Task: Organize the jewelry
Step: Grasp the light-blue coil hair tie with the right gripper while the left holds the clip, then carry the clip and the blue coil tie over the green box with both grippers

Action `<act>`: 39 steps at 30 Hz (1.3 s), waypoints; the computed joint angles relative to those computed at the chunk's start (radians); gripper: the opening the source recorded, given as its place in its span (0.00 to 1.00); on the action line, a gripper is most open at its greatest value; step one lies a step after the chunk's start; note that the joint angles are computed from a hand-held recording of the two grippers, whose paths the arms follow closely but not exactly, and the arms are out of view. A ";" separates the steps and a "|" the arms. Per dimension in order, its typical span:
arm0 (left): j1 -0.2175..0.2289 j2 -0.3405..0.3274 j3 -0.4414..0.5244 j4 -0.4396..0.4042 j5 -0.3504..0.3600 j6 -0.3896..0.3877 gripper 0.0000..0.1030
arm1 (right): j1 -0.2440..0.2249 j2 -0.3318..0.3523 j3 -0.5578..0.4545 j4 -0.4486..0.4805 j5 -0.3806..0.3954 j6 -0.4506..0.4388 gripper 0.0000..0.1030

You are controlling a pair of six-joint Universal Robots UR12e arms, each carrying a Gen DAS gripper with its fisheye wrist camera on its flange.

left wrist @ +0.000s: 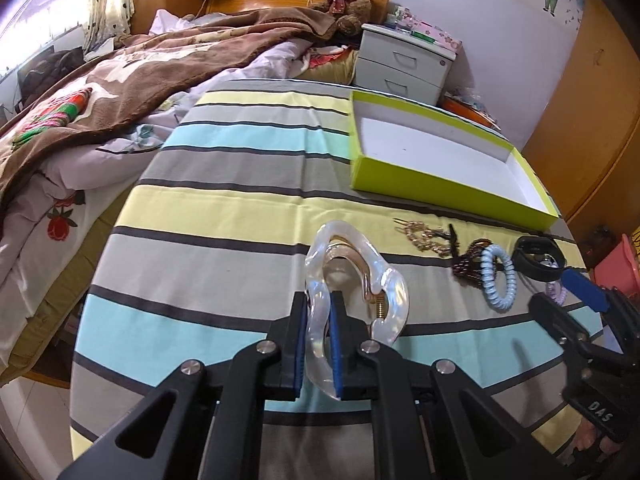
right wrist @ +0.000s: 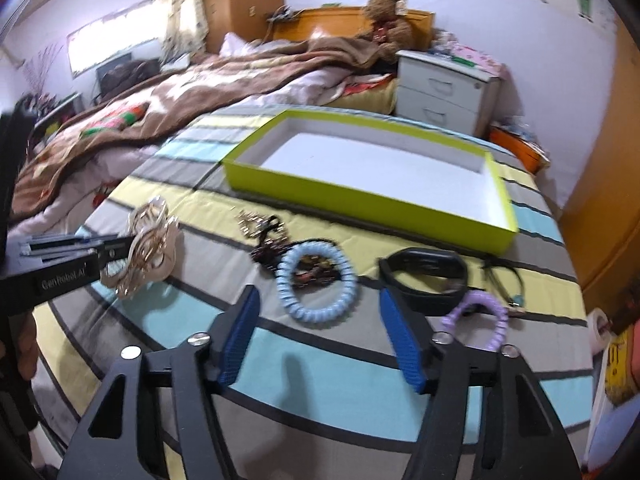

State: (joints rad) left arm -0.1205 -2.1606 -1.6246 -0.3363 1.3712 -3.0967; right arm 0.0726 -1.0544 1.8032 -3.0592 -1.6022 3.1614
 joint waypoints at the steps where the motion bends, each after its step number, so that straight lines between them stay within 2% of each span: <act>1: 0.002 0.001 -0.002 0.000 -0.001 0.000 0.11 | 0.002 0.004 -0.005 0.008 0.006 -0.015 0.55; 2: 0.003 0.001 -0.002 0.001 -0.002 0.000 0.11 | 0.004 0.009 -0.013 0.024 0.008 -0.028 0.50; 7: 0.008 0.002 -0.004 0.002 -0.003 0.003 0.11 | 0.015 0.026 -0.036 0.062 -0.001 -0.072 0.40; 9: 0.009 0.003 -0.004 0.002 -0.004 0.004 0.11 | 0.016 0.030 -0.041 0.076 -0.005 -0.075 0.32; 11: 0.008 0.002 -0.005 0.005 -0.002 0.006 0.11 | 0.021 0.032 -0.044 0.080 -0.026 -0.089 0.18; 14: 0.007 0.002 -0.004 0.005 0.003 0.015 0.11 | 0.023 0.030 -0.044 0.087 -0.040 -0.096 0.11; 31: -0.003 0.009 0.023 -0.006 0.005 0.031 0.11 | -0.008 -0.016 -0.013 -0.020 0.045 -0.030 0.09; 39: -0.010 -0.001 0.072 -0.014 -0.006 0.037 0.11 | -0.023 -0.014 -0.049 -0.048 0.036 -0.021 0.09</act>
State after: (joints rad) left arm -0.1305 -2.1613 -1.5524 -0.3498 1.3655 -3.0595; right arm 0.0499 -1.0684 1.7539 -3.1075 -1.5659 3.1403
